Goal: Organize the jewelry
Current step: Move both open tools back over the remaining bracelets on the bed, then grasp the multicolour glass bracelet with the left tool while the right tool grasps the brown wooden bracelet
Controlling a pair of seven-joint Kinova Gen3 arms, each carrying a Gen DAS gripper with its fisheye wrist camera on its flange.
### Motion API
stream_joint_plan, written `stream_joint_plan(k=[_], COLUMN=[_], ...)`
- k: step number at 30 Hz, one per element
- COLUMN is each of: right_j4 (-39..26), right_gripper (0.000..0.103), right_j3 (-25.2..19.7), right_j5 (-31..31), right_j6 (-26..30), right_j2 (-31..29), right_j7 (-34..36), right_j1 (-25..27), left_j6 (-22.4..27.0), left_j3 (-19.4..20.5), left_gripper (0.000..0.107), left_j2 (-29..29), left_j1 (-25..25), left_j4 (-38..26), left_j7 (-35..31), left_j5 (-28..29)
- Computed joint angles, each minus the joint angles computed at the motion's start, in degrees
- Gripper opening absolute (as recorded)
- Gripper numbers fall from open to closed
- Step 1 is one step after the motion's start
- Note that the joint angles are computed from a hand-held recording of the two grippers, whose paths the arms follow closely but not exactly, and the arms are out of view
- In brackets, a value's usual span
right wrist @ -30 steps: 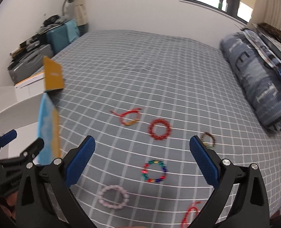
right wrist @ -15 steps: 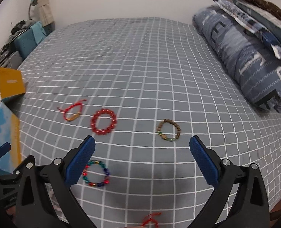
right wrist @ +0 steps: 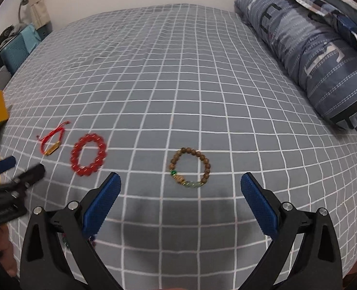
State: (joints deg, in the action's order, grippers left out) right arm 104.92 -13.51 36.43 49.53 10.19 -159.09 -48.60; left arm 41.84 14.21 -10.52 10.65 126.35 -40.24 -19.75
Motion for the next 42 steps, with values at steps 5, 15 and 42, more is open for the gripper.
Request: stream_joint_plan(k=[5, 15, 42], right_j4=[0.1, -0.1, -2.8], right_gripper=[0.095, 0.095, 0.013], right_j3=[1.1, 4.1, 8.3], right_j5=[0.5, -3.3, -7.1], right_j6=[-1.3, -6.3, -6.1], right_j2=[2.2, 6.9, 11.2], right_j7=[0.3, 3.9, 6.9], right_j1=[0.9, 2.4, 1.4], left_j6=[0.2, -2.1, -1.8], left_j3=[2.5, 0.5, 0.1], left_gripper=[0.097, 0.097, 0.014], left_j2=[5.7, 8.3, 3.8], left_j1=[2.9, 10.2, 9.8], left_j4=[-0.5, 2.5, 5.6], left_j7=[6.1, 8.8, 3.6], left_j5=[-4.9, -2.9, 5.1])
